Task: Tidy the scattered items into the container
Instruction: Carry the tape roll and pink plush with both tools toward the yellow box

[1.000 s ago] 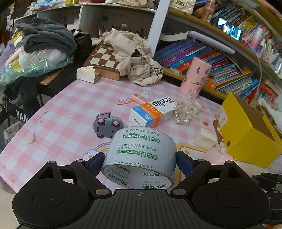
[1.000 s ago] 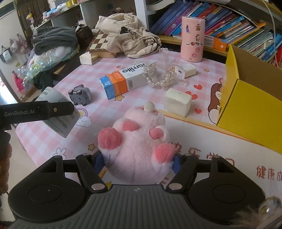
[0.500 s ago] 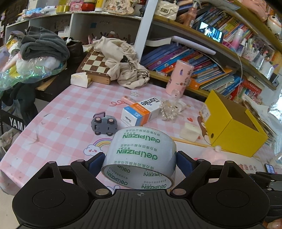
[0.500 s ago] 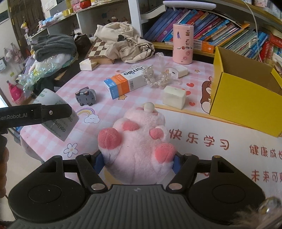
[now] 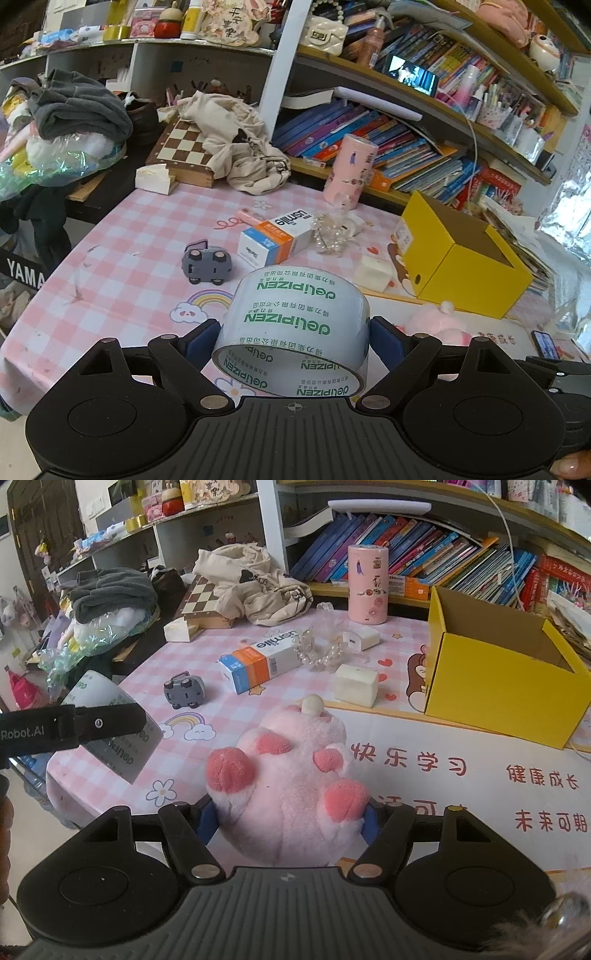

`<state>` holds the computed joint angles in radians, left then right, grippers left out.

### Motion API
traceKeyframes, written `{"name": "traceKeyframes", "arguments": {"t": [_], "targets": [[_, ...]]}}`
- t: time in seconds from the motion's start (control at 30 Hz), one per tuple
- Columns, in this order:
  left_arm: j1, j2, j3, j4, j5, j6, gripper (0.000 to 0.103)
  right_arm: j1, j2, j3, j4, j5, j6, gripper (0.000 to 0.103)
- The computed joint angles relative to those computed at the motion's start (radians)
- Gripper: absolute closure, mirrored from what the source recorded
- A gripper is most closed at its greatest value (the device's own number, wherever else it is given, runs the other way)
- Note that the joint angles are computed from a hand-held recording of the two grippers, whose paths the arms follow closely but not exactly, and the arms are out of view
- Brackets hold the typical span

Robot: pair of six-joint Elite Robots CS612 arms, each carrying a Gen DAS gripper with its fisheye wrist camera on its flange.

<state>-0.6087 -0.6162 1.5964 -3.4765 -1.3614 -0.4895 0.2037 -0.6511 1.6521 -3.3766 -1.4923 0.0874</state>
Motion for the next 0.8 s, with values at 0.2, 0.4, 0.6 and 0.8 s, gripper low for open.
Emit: {"name": "traceKeyframes", "arguments": {"t": [0.2, 0.4, 0.6, 0.8], "targets": [[0.001, -0.002, 0.012, -0.034, -0.016, -0.006, 0.015, 0.007, -0.011, 0.021, -0.025, -0.033, 0.005, 0.034], [0.000, 0.000, 0.014, -0.051, -0.046, -0.004, 0.015, 0.010, -0.023, 0.045, -0.035, -0.058, 0.008, 0.034], [-0.003, 0.005, 0.005, -0.054, -0.077, 0.010, 0.015, 0.009, -0.030, 0.069, -0.056, -0.089, 0.027, 0.034], [-0.010, 0.008, -0.004, -0.049, -0.108, 0.039, 0.015, 0.004, -0.039, 0.096, -0.089, -0.131, 0.069, 0.034]]}}
